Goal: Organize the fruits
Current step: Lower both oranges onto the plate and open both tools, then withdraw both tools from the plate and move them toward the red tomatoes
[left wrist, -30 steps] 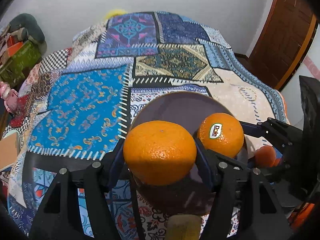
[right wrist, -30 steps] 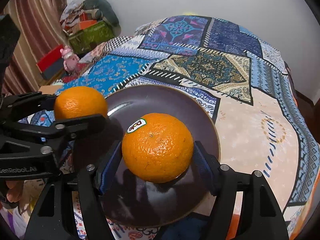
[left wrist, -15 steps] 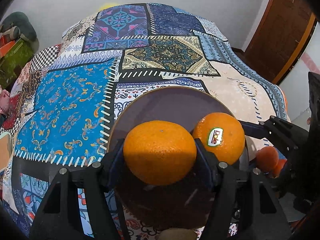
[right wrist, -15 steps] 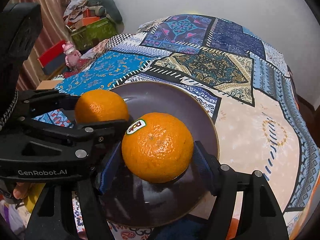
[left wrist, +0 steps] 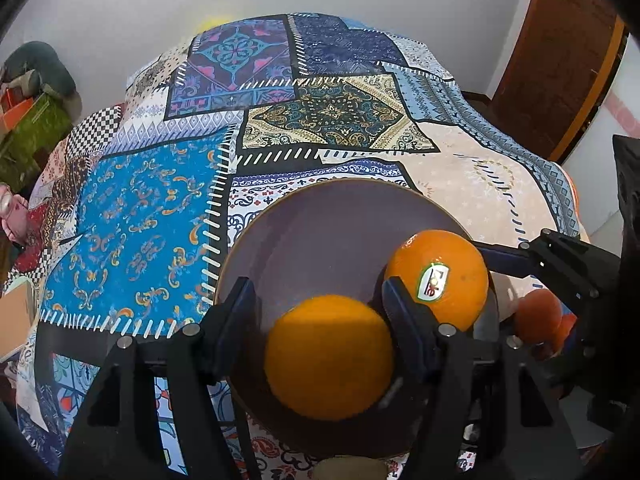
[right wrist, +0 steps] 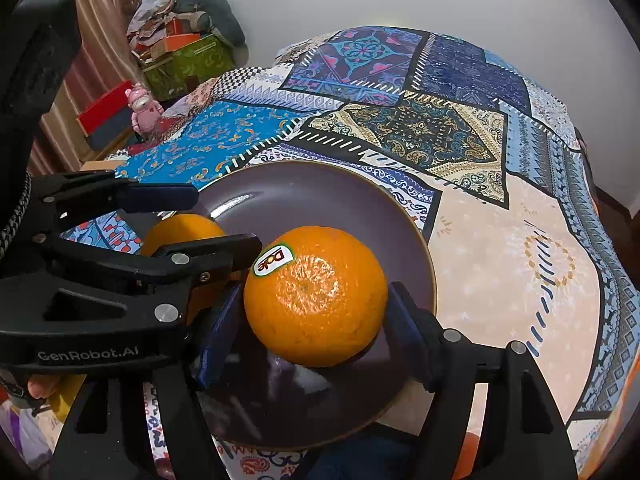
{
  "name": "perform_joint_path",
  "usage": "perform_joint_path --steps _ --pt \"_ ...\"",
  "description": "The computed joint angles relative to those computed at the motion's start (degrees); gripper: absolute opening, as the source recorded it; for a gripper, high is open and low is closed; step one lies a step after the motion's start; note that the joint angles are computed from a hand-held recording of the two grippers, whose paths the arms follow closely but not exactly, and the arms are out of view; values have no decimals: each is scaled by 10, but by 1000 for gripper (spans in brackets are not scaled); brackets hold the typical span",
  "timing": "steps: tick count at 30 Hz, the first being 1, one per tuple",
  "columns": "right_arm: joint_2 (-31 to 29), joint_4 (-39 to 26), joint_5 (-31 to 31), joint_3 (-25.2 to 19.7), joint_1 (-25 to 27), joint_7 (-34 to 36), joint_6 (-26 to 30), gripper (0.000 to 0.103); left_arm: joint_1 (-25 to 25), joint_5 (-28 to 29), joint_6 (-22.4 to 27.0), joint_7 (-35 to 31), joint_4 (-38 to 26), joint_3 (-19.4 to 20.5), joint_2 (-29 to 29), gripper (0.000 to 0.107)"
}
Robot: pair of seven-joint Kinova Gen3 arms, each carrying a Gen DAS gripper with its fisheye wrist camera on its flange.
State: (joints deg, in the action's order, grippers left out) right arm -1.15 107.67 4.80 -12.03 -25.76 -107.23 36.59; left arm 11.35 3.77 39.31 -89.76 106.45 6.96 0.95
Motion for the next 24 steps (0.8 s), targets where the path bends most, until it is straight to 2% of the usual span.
perform_joint_path --steps 9,13,16,24 --pt "-23 3 -14 -1 6 8 -5 70 -13 39 -3 -28 9 -9 -28 67" --pt "-42 5 29 -19 6 -32 1 70 -15 33 -15 -16 27 -8 -59 67" --pt "-58 8 19 -17 6 -32 4 70 -16 12 -21 3 40 -3 -85 68" --pt "-118 28 34 -41 30 -69 16 70 -20 21 -3 -1 64 -13 -162 74"
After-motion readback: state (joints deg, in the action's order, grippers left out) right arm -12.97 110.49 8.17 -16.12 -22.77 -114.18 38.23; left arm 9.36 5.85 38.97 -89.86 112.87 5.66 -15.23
